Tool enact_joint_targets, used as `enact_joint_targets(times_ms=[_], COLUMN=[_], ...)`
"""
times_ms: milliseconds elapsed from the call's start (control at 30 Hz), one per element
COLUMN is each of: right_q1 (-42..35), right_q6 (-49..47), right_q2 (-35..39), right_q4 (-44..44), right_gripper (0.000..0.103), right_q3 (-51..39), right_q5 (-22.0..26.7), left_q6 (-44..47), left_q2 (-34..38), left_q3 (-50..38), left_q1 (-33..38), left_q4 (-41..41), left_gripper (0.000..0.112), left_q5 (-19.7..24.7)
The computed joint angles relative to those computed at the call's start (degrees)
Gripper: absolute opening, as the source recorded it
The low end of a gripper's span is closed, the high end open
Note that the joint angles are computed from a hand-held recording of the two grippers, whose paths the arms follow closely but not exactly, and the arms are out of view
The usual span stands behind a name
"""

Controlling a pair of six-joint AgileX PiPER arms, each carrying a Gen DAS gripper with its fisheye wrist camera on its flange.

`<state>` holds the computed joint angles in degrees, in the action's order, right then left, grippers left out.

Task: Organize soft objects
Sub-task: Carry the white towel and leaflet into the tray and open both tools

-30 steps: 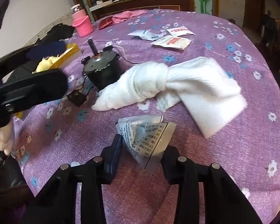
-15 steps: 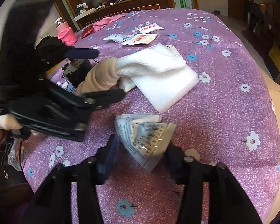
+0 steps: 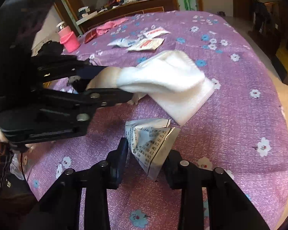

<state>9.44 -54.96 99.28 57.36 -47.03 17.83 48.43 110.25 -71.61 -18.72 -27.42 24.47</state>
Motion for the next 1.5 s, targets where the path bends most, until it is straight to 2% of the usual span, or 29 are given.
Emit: enact_joint_targets(times_ms=[67,200,333,400,467,567,633,767,933,1000,1167,1267,1500], right_q1=[-0.3,0.2,2.0,3.4,5.0,7.9,9.6,15.8,23.2,26.3,31.6,33.9,36.9], right_q6=[-1.8,0.8,9.6,14.1,18.2,22.0,20.7,23.6,28.7,32.3,40.6,44.4,53.0], right_q2=[-1.7,-6.3,-11.0,-12.7,-14.1,-14.8,-13.7,-9.6,-2.5,1.6,11.5,17.1,32.6], right_q4=[2.4,0.6,-6.8,-10.4,-13.5,-15.8,-13.8,-15.4,-19.3,-22.6,-30.6,-34.8,-42.8], right_gripper=[0.033,0.033,0.033,0.033,0.033,0.033,0.033,0.033,0.033,0.033,0.033,0.033,0.033], right_q3=[1.2,3.2,4.7,5.0,5.0,3.8,1.6,-4.9,-15.1,-21.0,-36.2,-45.0,-69.9], right_q5=[0.1,-0.8,-1.9,-2.2,-2.6,-2.8,-1.4,0.1,2.3,3.8,8.8,12.6,24.1], left_q6=[4.1,14.1,23.2,25.3,26.2,29.2,32.6,35.8,35.9,35.9,35.9,32.9,21.8], left_q2=[-2.2,-7.5,-13.0,-15.6,-18.0,-21.9,-23.8,-23.9,-20.8,-18.5,-12.6,-9.5,-2.3], left_q3=[1.9,6.8,12.4,15.3,18.0,22.6,25.3,27.1,25.3,24.0,21.3,18.6,8.3], left_q1=[0.5,3.1,8.6,12.0,16.2,26.4,33.3,49.9,62.5,65.3,69.2,70.2,67.1], left_q4=[-5.0,-17.2,-29.5,-33.2,-35.8,-40.2,-43.1,-45.6,-45.5,-45.7,-46.2,-44.6,-38.2], left_gripper=[0.043,0.043,0.043,0.043,0.043,0.043,0.043,0.044,0.044,0.044,0.044,0.044,0.044], left_q5=[0.5,1.7,5.6,7.4,9.5,14.5,16.5,22.0,21.6,21.3,19.8,19.7,16.9])
